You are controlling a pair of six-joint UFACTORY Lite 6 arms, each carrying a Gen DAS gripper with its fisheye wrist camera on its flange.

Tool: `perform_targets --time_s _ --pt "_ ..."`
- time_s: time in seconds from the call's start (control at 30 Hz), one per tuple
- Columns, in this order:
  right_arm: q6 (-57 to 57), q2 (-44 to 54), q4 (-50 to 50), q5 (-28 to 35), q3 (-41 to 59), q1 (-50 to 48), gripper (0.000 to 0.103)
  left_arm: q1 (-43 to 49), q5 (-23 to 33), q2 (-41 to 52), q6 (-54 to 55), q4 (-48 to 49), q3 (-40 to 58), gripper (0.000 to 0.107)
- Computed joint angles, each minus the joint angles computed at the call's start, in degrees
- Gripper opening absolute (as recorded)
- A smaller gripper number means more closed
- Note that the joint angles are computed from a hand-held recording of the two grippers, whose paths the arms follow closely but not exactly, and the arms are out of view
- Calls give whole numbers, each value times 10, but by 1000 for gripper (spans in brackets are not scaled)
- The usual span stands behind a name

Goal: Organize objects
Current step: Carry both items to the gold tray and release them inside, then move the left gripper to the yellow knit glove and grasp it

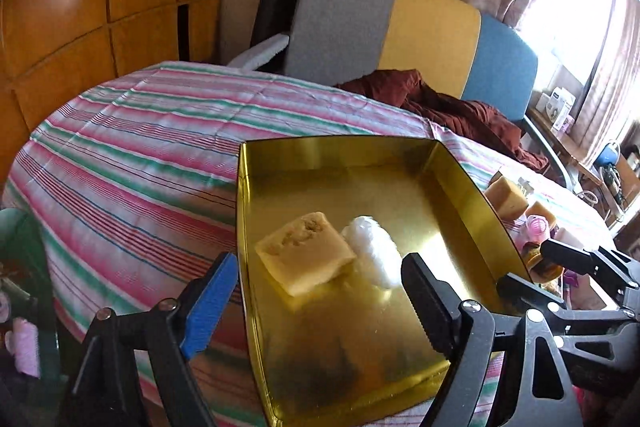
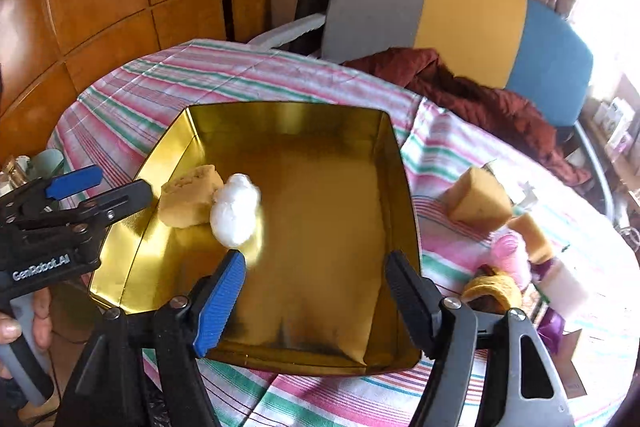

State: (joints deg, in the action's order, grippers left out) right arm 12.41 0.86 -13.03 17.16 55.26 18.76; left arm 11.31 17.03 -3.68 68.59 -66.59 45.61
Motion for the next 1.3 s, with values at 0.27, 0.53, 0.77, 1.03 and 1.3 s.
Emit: perform_targets --time_s 0.27,0.53,0.77,1.03,1.3 --pt "129 -68 -118 12 -45 22 74 -1 17 -45 -62 58 -21 87" --pt "212 -114 -202 18 -76 37 74 -19 11 -80 -95 88 -40 87" --pt "215 -133 -203 17 -93 28 74 -40 5 -88 -126 116 -44 87" --pt "178 -140 -169 8 -114 -8 74 -77 -4 -89 -155 144 -48 87" --pt "14 -145 -32 -29 -161 -109 74 -151 -14 -72 -203 197 -32 87"
